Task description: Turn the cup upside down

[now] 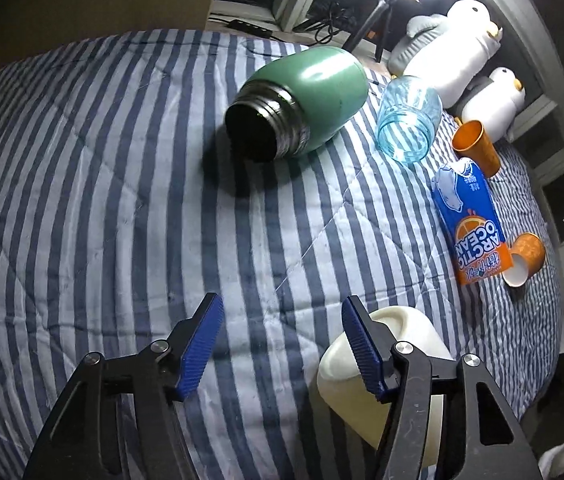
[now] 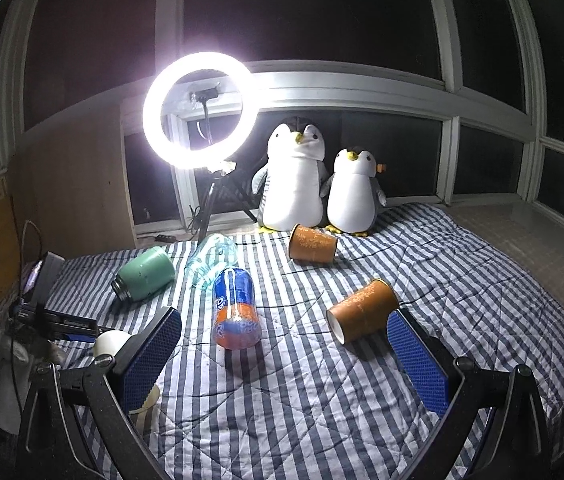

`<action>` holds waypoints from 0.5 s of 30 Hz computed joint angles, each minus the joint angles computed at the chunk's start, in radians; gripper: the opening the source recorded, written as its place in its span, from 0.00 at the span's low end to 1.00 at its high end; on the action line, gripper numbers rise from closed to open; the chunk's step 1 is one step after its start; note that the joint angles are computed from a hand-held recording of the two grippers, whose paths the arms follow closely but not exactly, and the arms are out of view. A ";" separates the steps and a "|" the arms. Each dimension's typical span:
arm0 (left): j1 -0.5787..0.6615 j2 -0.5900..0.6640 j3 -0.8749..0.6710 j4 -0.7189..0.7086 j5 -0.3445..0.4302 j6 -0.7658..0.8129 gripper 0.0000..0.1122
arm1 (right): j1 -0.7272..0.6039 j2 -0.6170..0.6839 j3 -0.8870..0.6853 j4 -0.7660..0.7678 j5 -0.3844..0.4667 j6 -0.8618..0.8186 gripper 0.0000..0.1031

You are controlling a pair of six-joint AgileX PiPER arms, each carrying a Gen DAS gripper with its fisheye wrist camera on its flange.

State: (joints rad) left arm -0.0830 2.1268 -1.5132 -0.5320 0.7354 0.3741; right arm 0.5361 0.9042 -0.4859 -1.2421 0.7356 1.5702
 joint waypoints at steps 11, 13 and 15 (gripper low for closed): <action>0.059 -0.159 0.318 -0.198 -0.091 0.237 0.58 | 0.038 0.096 -0.034 -0.029 -0.035 0.014 0.99; 0.063 -0.190 0.375 -0.225 -0.107 0.274 0.58 | 0.037 0.106 -0.037 -0.028 -0.050 0.011 0.99; 0.052 -0.215 0.415 -0.237 -0.127 0.293 0.58 | 0.042 0.117 -0.040 -0.024 -0.061 0.005 0.99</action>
State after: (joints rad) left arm -0.0310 1.9122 -1.0980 -0.7686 0.6084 0.6675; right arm 0.5785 1.0210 -0.5255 -1.2658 0.6748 1.5755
